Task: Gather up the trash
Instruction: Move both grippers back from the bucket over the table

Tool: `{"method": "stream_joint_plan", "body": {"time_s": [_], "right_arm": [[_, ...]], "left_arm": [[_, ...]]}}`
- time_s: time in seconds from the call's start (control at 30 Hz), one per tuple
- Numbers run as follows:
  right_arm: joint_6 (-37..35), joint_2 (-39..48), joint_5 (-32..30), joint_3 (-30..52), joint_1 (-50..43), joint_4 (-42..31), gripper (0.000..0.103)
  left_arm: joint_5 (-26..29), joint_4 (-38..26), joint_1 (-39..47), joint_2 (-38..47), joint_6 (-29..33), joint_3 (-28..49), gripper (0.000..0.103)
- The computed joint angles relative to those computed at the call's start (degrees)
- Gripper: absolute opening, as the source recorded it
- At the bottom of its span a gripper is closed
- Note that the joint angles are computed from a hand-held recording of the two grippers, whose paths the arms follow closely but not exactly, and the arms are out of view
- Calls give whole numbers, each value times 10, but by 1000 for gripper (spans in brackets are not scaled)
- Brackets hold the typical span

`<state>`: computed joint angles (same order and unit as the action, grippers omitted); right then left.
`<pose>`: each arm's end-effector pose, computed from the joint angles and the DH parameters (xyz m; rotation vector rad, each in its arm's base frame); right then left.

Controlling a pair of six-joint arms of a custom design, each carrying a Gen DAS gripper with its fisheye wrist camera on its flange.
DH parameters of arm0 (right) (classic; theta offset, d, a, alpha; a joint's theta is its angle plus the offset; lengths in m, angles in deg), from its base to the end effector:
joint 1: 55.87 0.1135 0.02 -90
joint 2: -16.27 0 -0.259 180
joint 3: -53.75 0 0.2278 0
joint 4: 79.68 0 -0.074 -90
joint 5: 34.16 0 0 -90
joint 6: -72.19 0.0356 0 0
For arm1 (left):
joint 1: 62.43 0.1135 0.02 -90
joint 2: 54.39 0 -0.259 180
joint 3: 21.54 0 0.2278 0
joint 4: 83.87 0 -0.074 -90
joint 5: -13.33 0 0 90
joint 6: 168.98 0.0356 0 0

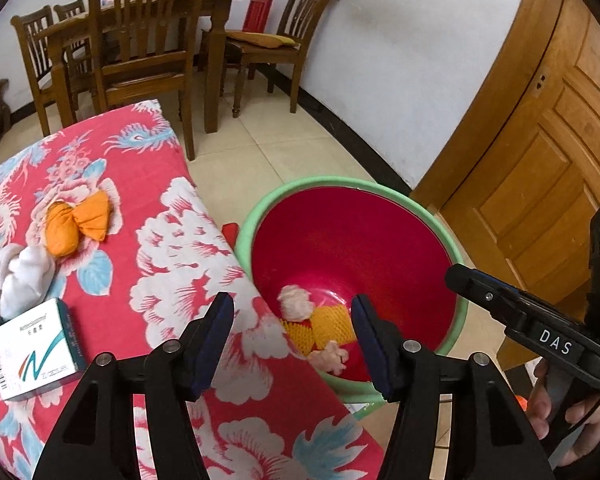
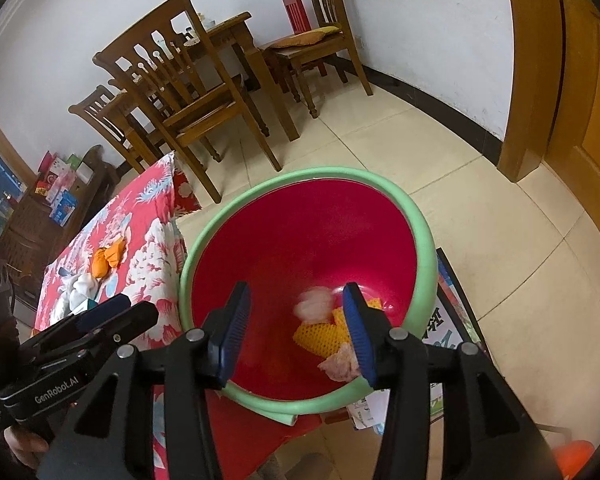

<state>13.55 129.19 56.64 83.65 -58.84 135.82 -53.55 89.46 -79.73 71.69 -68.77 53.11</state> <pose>0.2222 -0.0120 0.0451 0.7178 2.3017 0.2135 0.3500 -0.1237 0.0541 0.7528 2.4470 -0.5669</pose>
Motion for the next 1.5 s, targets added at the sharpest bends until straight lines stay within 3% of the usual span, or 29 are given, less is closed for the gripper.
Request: {"method": "stream_joint_plan", "body": {"time_s": [0.53, 1.1, 1.5], "right_arm": [[34, -94, 54, 26, 134, -87, 49], [60, -51, 87, 137, 276, -148, 49], [56, 22, 83, 250, 341, -204, 49]], "left_arm": [[34, -4, 92, -84, 36, -72, 62], [75, -29, 261, -123, 99, -102, 62], [79, -50, 366, -92, 125, -65, 62]]}}
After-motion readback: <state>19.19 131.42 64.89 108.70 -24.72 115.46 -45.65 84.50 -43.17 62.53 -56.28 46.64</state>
